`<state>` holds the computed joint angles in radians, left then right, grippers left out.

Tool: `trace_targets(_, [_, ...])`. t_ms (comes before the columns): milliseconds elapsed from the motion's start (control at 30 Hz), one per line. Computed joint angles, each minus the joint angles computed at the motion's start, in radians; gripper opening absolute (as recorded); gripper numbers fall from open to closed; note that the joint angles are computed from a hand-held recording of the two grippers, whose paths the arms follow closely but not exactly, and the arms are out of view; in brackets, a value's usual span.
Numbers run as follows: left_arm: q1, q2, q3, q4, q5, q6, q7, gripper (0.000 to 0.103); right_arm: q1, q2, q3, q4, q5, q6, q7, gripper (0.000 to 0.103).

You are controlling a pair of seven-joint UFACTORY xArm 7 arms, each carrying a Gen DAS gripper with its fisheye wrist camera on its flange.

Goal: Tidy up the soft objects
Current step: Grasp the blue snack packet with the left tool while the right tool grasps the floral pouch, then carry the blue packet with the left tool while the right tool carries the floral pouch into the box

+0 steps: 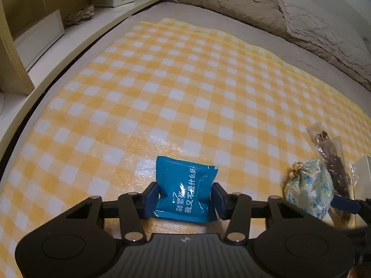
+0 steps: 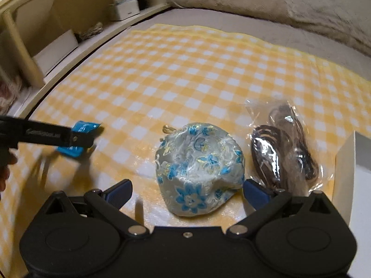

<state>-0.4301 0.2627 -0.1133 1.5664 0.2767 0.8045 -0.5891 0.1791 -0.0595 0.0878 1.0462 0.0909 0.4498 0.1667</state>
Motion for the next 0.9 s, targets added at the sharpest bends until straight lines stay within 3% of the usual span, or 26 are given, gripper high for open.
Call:
trace_targets(33, [0.0, -0.006, -0.002, -0.006, -0.002, -0.002, 0.004, 0.05, -0.004, 0.007, -0.004, 0.008, 0.013, 0.008, 0.026, 0.102])
trace_targets(100, [0.002, -0.006, -0.007, -0.005, -0.013, -0.005, 0.019, 0.049, -0.012, 0.017, -0.009, 0.015, 0.027, 0.016, 0.076, 0.086])
trace_targets(200, [-0.002, -0.002, -0.011, -0.001, -0.02, -0.009, 0.031, 0.049, -0.02, 0.023, -0.01, 0.021, -0.004, 0.037, 0.12, 0.07])
trace_targets(400, [0.0, -0.021, -0.01, -0.016, -0.033, -0.018, 0.033, 0.048, -0.008, 0.002, -0.002, 0.009, -0.02, 0.037, 0.02, 0.046])
trace_targets(900, [-0.013, -0.122, -0.04, -0.06, -0.012, -0.079, -0.045, 0.048, 0.02, -0.181, -0.026, -0.074, 0.092, 0.04, -0.165, 0.042])
